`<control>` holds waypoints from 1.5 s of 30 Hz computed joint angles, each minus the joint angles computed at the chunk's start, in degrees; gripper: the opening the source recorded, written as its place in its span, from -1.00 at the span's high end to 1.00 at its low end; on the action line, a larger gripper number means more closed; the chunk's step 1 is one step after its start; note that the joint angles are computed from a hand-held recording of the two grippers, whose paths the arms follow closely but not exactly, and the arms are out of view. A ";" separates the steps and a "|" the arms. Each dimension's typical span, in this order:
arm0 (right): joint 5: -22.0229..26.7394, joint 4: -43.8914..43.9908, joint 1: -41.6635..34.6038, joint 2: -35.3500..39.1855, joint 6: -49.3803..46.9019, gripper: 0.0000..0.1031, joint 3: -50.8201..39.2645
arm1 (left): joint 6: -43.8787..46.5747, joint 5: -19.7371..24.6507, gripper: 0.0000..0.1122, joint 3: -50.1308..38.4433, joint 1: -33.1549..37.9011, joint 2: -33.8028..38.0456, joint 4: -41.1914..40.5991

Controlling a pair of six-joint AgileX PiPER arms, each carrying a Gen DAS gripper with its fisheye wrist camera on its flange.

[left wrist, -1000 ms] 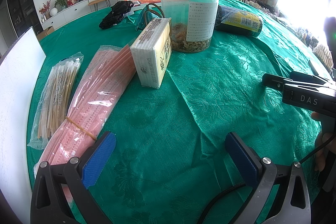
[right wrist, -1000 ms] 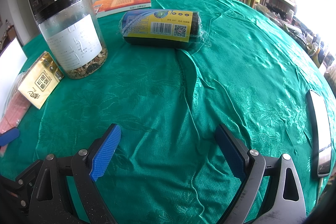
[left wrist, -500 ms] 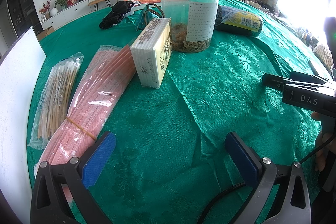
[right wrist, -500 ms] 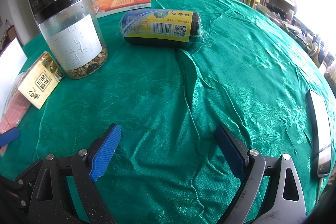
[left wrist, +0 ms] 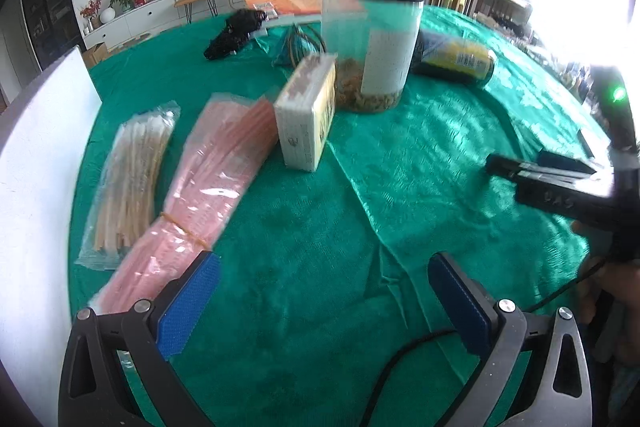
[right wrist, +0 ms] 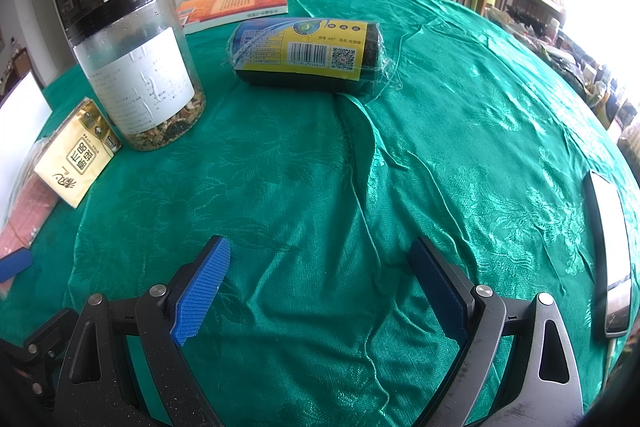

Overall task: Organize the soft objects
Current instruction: 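Grasp the cotton-swab packet with the left tool while the right tool grasps the blue-yellow roll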

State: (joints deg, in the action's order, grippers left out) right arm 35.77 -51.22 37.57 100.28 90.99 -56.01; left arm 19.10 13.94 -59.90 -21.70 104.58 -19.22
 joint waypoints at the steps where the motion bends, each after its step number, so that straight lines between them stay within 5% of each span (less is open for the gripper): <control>1: 0.00 0.00 0.00 0.00 0.00 -0.81 0.00 | 4.31 0.73 -0.83 0.34 1.34 -2.39 -4.33; 3: 0.01 0.01 0.00 0.02 -0.01 -0.81 -0.03 | 6.09 3.83 -0.83 -2.07 4.26 -5.34 -6.12; 7: -0.02 0.04 -0.01 0.01 -0.04 -0.81 -0.03 | -6.59 12.01 -0.83 -15.34 9.32 -3.34 4.20; 10: -0.01 0.05 -0.01 0.00 -0.06 -0.81 -0.03 | -13.35 23.36 -0.83 -31.03 11.10 6.32 11.49; 15: -0.01 0.05 -0.01 0.00 -0.06 -0.81 -0.03 | -16.12 31.75 -0.71 -46.28 13.22 20.52 11.46; 22: -0.01 0.05 -0.02 0.00 -0.10 -0.81 -0.04 | -19.81 32.11 -0.70 -50.99 14.53 27.64 11.89; 35: -0.05 0.08 -0.03 -0.03 -0.13 -0.81 -0.02 | -22.98 32.58 -0.59 -51.41 14.14 30.41 17.01; 36: -0.04 0.11 -0.02 -0.04 -0.17 -0.81 -0.04 | -23.45 32.59 -0.54 -51.33 14.04 30.28 17.70; 38: -0.05 0.10 -0.04 -0.03 -0.16 -0.81 -0.03 | -25.52 31.76 -0.04 -50.68 13.60 29.80 20.73; 41: -0.05 0.10 -0.04 -0.03 -0.16 -0.81 -0.03 | -24.00 31.21 0.34 -50.65 14.96 29.38 17.19; 45: -2.76 1.04 -1.33 -1.50 -1.22 -0.80 1.04 | -22.66 29.33 0.45 -47.98 15.91 27.29 15.25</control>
